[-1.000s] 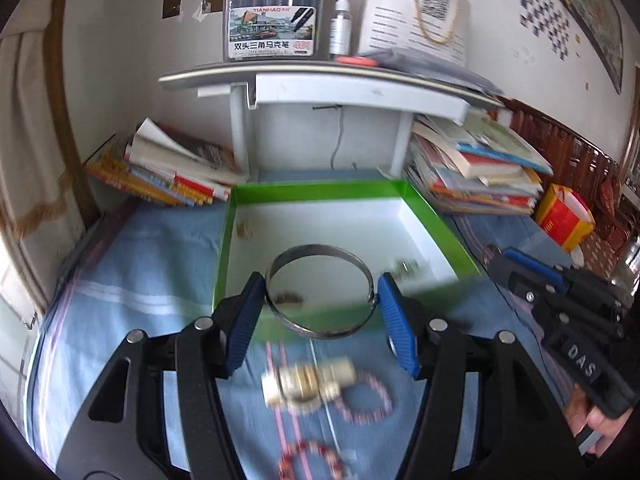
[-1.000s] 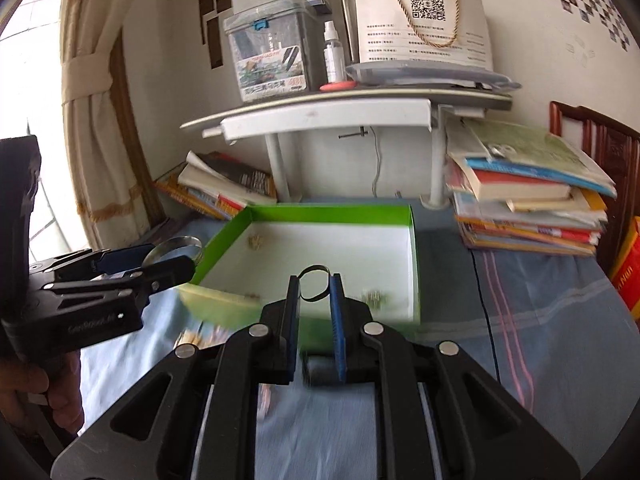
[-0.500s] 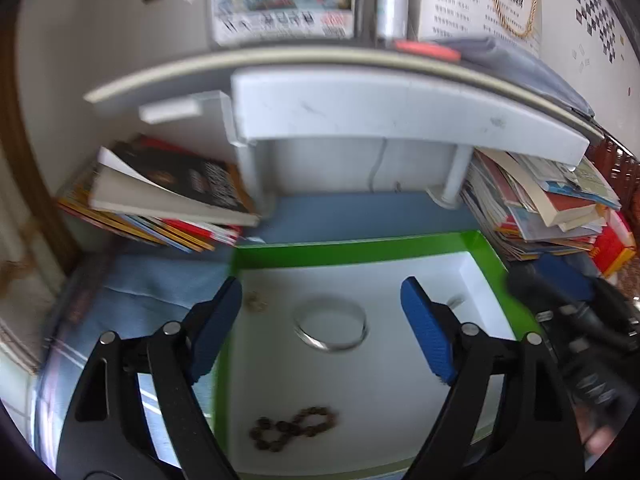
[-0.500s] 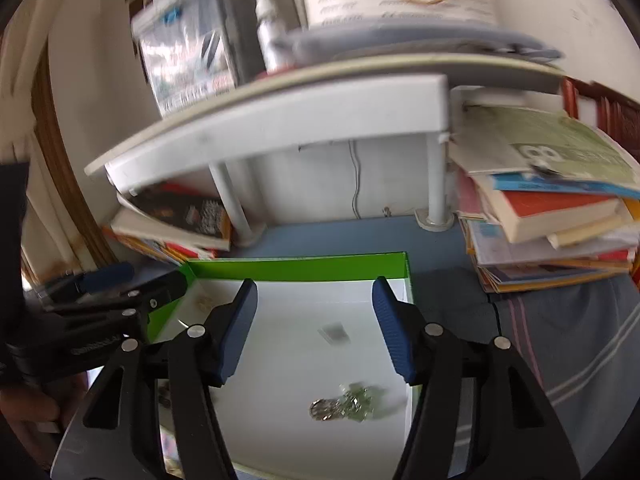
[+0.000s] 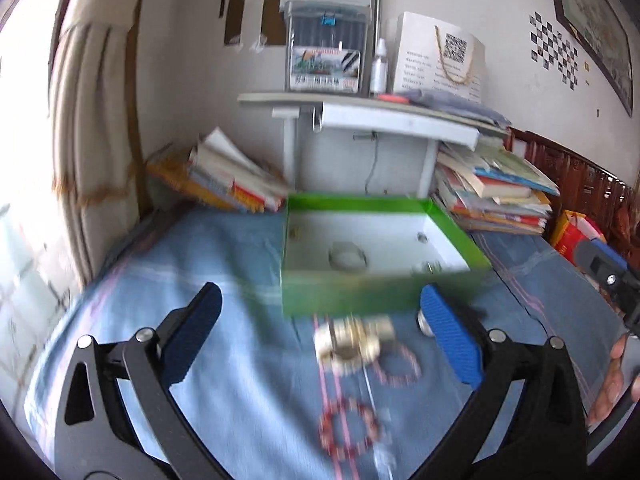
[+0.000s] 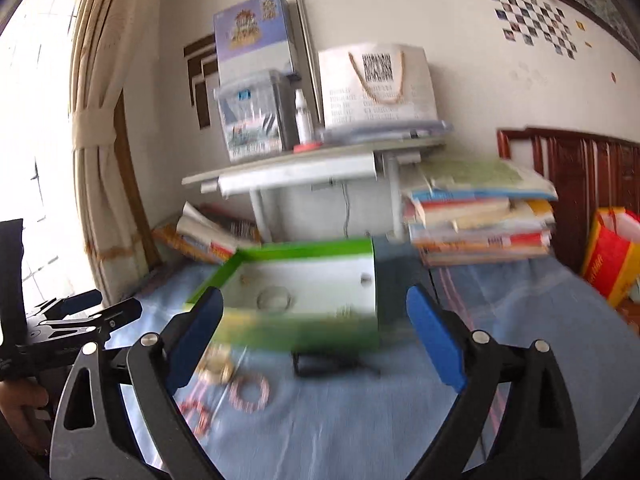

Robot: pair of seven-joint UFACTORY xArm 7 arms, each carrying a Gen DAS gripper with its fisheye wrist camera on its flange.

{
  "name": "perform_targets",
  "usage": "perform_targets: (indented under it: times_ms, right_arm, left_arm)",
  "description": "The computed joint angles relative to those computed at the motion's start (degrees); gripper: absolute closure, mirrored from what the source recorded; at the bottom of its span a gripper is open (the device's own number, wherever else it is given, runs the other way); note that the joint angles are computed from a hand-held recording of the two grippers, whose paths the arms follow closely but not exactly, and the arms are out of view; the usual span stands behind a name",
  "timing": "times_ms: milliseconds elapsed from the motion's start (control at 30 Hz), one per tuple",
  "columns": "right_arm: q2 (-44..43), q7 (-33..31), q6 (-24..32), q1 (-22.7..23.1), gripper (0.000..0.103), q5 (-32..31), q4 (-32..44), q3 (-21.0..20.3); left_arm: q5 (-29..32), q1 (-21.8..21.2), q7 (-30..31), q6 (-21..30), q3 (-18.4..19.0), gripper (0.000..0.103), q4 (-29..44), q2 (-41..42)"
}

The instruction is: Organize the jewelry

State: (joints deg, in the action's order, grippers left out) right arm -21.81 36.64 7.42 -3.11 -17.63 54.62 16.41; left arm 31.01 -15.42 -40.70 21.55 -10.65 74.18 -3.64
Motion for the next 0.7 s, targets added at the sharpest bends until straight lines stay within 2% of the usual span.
perform_targets:
  times_ms: [67,167,433,567,700]
  right_arm:
    - [-3.3,-0.6,2.1,2.9,0.012,1.7,-3.4,-0.8]
    - [-8.3,0.6,4.1,3.4,0.012,2.0,-7.8,1.2]
    - [-16.2,2.5,7.3,5.8,0.012,2.8,-15.8,4.2]
    - [-19.9,3.1,8.8,6.7,0.012,2.9,-19.2,5.0]
    - [-21.7,3.5,8.3,6.2,0.012,2.7,-20.4,5.6]
  left_arm:
    - [0.6,0.0,-1.7,1.2,-0.7,0.004,-4.5,-3.6]
    - [2.5,0.9,-4.5,3.1,-2.8,0.004,-10.2,-8.4]
    - [-2.3,3.3,-5.9,0.3,-7.0,0.004,-24.1,-19.5]
    - [-5.3,3.7,-4.4,0.0,-8.3,0.004,-27.7,-22.7]
    - [-7.6,3.9,-2.5,0.0,-9.1,0.004,-28.1,-23.1]
